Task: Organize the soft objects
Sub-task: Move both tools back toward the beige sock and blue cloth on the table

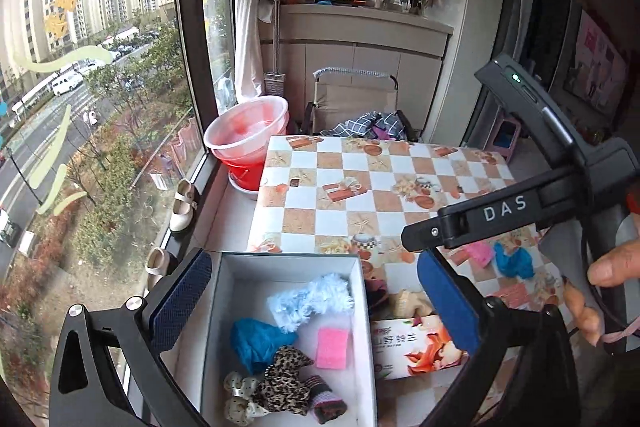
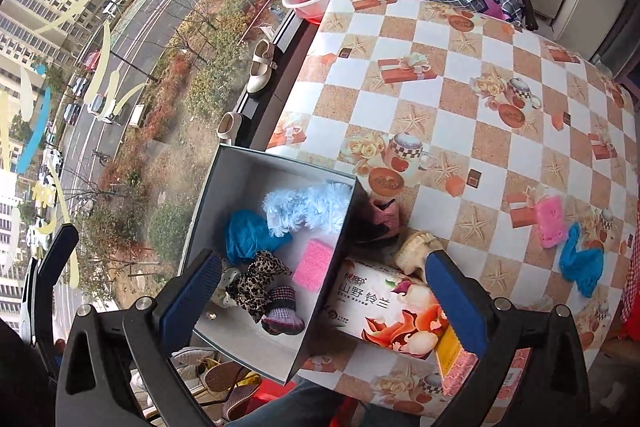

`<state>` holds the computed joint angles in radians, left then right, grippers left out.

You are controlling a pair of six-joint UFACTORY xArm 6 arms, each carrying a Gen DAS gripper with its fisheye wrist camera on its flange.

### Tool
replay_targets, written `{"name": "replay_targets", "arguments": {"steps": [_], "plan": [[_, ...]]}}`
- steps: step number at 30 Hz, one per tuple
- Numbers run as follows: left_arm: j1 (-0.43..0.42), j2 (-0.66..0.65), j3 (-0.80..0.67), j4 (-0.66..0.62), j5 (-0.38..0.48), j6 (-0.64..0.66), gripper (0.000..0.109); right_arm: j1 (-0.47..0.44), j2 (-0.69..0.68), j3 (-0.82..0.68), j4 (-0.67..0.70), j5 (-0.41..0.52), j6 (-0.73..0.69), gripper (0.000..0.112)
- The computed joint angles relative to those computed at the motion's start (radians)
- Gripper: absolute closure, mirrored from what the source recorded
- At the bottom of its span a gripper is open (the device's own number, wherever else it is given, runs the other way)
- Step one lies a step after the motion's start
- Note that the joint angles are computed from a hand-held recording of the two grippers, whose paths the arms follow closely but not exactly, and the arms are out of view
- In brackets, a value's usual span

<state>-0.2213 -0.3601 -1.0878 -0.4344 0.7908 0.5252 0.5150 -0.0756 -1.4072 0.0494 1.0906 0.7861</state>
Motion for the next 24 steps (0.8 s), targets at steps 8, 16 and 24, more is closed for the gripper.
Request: {"name": "replay_targets", "arguments": {"steps": [8, 16, 24], "plan": [[-0.055, 0.206, -0.195, 0.054, 0.338, -0.140, 0.006, -0.154, -0.195, 0.157, 0.013, 0.123, -0.072, 0.010], [-0.144, 0.329, -0.250, 0.174, 0.464, -0.289, 0.006, -0.342, -0.306, 0.427, 0.158, 0.140, -0.233, 0.010], [-0.200, 0.427, -0.339, 0.301, 0.497, -0.410, 0.006, -0.367, -0.035, 0.342, 0.277, 0.162, -0.599, 0.010]]}}
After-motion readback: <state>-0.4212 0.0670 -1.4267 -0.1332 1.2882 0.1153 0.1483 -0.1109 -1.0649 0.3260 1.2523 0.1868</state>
